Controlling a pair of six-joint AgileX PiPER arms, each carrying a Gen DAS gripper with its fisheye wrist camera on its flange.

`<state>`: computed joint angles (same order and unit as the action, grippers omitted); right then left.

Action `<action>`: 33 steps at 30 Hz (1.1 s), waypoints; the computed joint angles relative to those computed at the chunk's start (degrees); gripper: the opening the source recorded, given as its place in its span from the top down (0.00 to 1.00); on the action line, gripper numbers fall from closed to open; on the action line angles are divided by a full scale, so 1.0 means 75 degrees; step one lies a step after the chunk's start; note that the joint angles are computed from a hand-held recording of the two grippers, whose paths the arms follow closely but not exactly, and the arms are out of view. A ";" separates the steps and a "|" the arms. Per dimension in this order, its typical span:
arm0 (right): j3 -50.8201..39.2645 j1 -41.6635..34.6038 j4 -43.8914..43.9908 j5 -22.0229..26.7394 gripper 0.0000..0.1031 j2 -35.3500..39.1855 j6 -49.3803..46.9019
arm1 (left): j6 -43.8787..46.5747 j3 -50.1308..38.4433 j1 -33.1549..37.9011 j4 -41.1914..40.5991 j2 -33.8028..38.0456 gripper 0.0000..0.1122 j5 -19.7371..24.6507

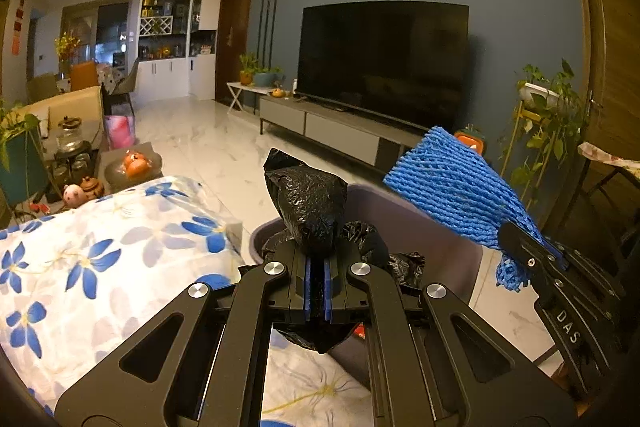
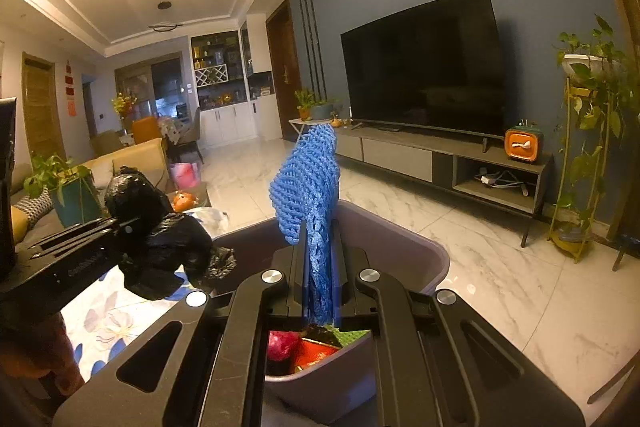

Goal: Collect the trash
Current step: 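Carry the blue net and black bag over the purple bin, then open both tools to drop the net and black bag into the bin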

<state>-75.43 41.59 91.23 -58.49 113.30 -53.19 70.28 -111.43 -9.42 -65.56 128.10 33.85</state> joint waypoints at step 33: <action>-0.1009 0.0023 0.0483 -0.0113 0.17 0.0539 -0.0985 | 0.1476 0.0938 0.0325 -0.1729 -0.0097 0.19 -0.0859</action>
